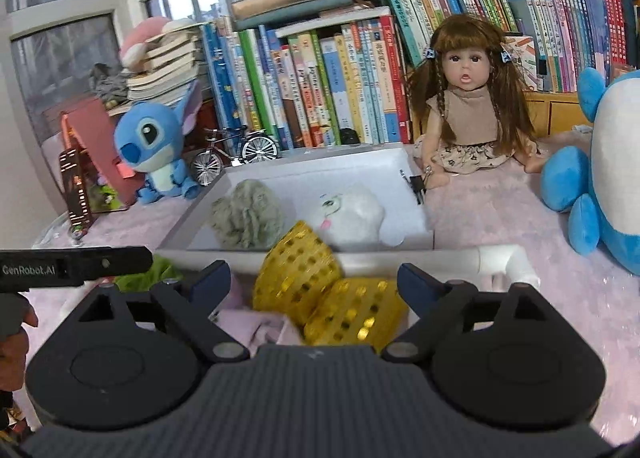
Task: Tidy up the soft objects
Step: 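Grasp the navy floral drawstring pouch with the left gripper while the right moves toward the blue packet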
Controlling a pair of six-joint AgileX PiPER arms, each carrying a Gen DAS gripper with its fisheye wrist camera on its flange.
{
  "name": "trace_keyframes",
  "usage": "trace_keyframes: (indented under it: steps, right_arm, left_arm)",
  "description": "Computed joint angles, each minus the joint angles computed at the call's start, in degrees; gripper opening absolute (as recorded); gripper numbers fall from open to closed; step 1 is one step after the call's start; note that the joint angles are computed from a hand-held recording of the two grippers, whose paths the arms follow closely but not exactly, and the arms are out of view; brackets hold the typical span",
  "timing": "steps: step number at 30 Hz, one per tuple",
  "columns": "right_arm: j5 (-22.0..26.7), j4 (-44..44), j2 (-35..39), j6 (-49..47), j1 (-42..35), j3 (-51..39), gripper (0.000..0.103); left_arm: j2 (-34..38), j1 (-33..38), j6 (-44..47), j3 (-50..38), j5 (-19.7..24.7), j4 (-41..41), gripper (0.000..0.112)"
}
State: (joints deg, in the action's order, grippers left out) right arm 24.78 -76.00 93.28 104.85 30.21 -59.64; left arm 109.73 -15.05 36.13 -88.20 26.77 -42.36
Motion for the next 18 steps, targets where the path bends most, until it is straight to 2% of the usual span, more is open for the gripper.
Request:
trace_keyframes:
  steps: [6, 11, 18]
  right_arm:
    - [6.7, -7.7, -3.0, 8.1, 7.0, 5.3, 0.096]
    - [12.7, -10.1, -4.6, 10.5, 13.3, 8.9, 0.099]
    - [16.2, -9.0, -4.3, 14.5, 18.2, 12.2, 0.099]
  left_arm:
    - [-7.9, 1.4, 17.2, 12.3, -1.9, -13.6, 0.085]
    - [-14.4, 2.6, 31.9, 22.0, -1.8, -26.0, 0.088]
    - [-18.3, 2.2, 37.7, 29.7, -1.4, -28.8, 0.088]
